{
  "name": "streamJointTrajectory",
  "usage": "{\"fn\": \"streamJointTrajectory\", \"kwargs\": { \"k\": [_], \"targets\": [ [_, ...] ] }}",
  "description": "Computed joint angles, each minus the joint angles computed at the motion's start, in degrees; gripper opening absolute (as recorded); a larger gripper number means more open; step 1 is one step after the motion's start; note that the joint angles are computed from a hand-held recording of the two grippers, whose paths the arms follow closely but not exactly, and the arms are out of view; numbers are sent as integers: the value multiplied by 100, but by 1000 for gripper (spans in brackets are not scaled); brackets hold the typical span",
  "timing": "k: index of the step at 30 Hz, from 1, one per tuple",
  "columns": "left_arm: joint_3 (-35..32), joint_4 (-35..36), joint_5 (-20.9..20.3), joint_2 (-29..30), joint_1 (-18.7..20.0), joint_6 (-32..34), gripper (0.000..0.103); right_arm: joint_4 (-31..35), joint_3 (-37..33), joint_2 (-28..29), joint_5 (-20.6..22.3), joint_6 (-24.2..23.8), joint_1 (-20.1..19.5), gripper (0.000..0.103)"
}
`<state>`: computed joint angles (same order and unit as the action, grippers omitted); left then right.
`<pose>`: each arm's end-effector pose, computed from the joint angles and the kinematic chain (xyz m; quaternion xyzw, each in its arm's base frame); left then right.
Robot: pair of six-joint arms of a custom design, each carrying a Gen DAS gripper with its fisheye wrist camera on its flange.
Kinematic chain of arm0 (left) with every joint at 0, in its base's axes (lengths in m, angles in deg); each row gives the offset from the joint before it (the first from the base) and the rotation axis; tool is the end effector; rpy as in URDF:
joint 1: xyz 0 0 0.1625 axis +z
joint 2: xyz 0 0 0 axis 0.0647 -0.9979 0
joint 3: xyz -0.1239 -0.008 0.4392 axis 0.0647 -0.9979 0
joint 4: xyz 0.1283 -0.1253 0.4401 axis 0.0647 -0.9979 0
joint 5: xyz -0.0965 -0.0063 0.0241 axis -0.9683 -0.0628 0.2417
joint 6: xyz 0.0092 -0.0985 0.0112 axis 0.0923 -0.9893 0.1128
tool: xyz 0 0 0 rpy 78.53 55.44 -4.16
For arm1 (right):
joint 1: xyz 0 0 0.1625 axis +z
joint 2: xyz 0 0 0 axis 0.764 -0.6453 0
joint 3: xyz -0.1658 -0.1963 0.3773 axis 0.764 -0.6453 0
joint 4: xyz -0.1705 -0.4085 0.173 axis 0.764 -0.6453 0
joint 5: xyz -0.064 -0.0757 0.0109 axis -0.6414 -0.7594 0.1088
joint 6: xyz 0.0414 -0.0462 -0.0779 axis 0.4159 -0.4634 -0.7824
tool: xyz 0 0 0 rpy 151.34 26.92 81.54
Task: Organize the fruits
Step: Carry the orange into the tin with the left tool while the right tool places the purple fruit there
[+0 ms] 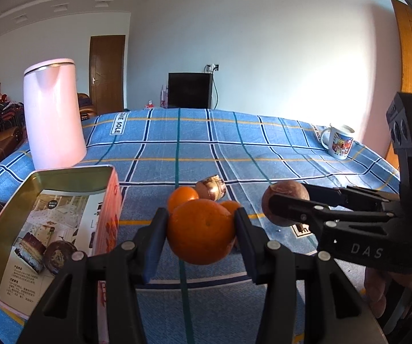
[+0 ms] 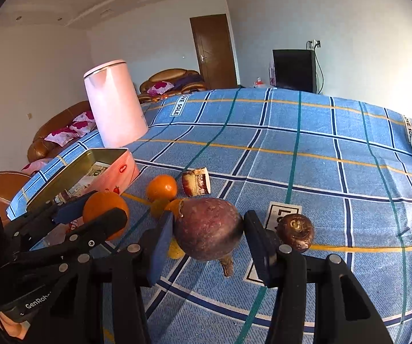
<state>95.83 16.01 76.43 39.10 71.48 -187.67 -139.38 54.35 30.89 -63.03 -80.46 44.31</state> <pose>-0.0549 -0.7760 0.0589 0.4110 0.8330 -0.3447 0.1357 0.1450 -0.7409 -0.0098 0.1220 -0.8421 0.4442 0.2804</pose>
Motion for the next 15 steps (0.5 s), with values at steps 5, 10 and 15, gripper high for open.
{"fn": "streamJointTrajectory", "kwargs": {
  "k": [5,10,15],
  "targets": [
    [342,-439,97,-233,-23,127,49,-503,19,80,130,-306,39,52],
    [552,-745,153,-369,-37,207,49,-926,42,128,302,-508,45,52],
    [706,-1027,149,-463,-39,280,49,-1398,58,191,440,-734,88,52]
  ]
}}
